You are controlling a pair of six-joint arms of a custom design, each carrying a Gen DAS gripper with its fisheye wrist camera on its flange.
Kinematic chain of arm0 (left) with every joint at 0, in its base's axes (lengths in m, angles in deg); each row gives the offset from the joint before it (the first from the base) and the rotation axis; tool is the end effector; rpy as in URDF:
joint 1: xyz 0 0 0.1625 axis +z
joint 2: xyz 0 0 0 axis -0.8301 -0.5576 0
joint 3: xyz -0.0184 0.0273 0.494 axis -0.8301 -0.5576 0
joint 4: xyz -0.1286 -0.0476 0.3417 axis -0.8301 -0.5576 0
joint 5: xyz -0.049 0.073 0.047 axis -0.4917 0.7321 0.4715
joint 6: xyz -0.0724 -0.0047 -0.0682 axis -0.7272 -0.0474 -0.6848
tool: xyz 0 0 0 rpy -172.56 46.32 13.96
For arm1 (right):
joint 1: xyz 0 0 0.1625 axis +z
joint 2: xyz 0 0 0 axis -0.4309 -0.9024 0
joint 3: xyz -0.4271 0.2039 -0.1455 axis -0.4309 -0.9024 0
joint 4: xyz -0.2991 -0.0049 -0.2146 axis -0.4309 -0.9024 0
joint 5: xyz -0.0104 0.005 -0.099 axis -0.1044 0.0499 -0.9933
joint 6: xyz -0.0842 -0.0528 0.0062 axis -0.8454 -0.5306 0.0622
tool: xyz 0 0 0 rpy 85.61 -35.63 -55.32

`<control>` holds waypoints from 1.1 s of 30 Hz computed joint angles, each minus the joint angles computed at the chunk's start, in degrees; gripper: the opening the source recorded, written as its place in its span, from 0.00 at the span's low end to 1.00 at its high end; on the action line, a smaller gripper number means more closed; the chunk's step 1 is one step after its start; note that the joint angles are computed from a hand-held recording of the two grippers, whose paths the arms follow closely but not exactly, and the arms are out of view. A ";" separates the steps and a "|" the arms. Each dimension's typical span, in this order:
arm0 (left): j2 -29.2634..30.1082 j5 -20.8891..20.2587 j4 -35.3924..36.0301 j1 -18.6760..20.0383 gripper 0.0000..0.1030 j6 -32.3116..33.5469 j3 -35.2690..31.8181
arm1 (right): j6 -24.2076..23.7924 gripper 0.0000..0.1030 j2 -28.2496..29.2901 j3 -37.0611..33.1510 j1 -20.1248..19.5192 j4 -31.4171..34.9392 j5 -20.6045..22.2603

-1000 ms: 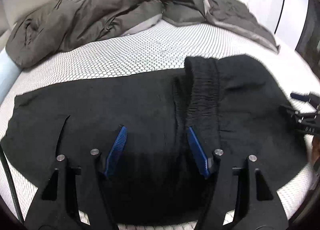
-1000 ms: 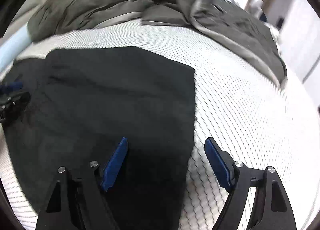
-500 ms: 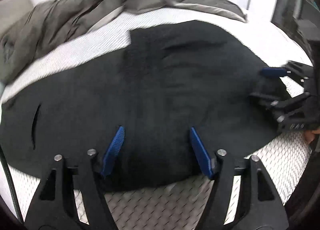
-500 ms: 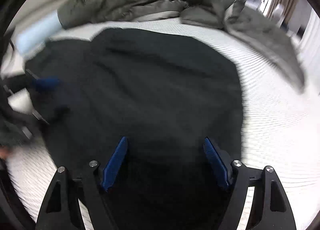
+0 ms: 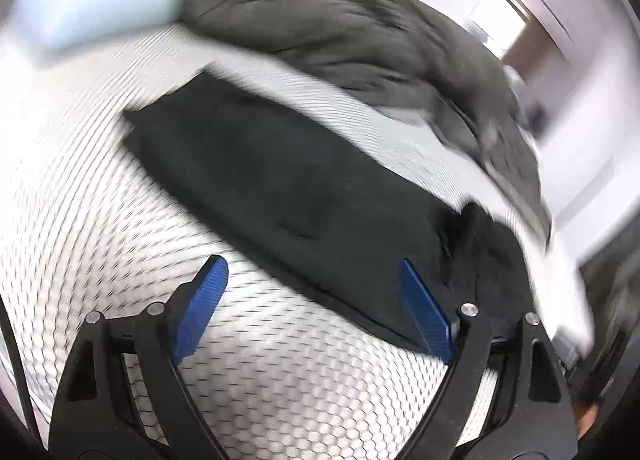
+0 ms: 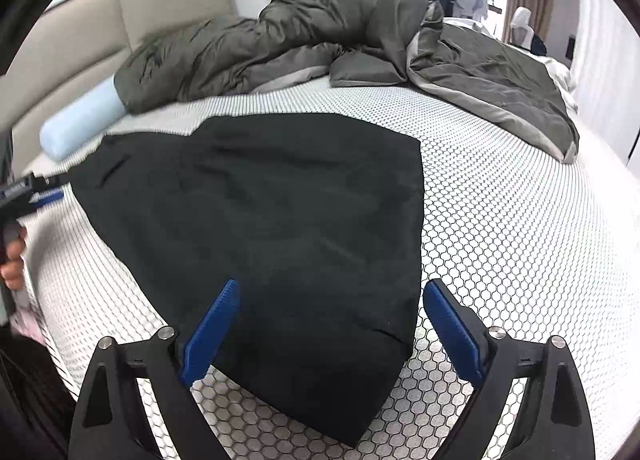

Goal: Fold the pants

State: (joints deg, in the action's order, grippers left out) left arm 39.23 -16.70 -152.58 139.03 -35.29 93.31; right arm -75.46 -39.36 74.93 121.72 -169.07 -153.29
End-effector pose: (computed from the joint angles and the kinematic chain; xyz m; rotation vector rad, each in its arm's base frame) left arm 0.0832 -0.7188 0.2825 -0.1138 2.5883 -1.1906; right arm 0.1554 -0.6679 0.0415 0.5111 -2.2436 0.8847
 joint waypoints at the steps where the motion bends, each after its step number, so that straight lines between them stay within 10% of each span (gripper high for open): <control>1: -0.12 -2.72 2.41 1.38 0.82 -2.88 -1.22 | 0.46 0.93 -0.15 -0.81 -0.11 1.11 0.17; 6: 2.31 -6.40 7.19 4.30 0.65 -9.13 -8.21 | 2.20 0.93 -0.43 -0.04 0.30 2.12 0.13; 16: 9.17 2.44 5.20 3.16 0.06 -3.80 -20.40 | 0.25 0.93 0.74 -0.54 0.27 3.13 -0.52; 24: 6.91 2.40 -12.70 -8.14 0.04 20.22 -8.30 | 0.59 0.93 0.29 -0.81 0.15 2.40 0.25; 29: 10.02 -3.00 -4.97 -14.96 0.06 30.81 -3.38 | 1.17 0.93 -0.23 -0.84 -0.12 1.65 -0.11; 31: 12.53 -5.67 4.95 -15.35 0.34 31.82 -4.46 | 1.37 0.93 -0.42 -0.96 -0.35 1.33 -0.75; 33: 14.49 -6.50 10.69 -14.85 0.39 31.46 -5.52 | 2.13 0.93 -0.58 -1.31 -0.75 1.42 -1.87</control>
State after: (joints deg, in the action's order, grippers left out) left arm 53.72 -23.20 -141.90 124.18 -3.83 87.78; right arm -73.33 -39.94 73.62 120.97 -167.65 -155.17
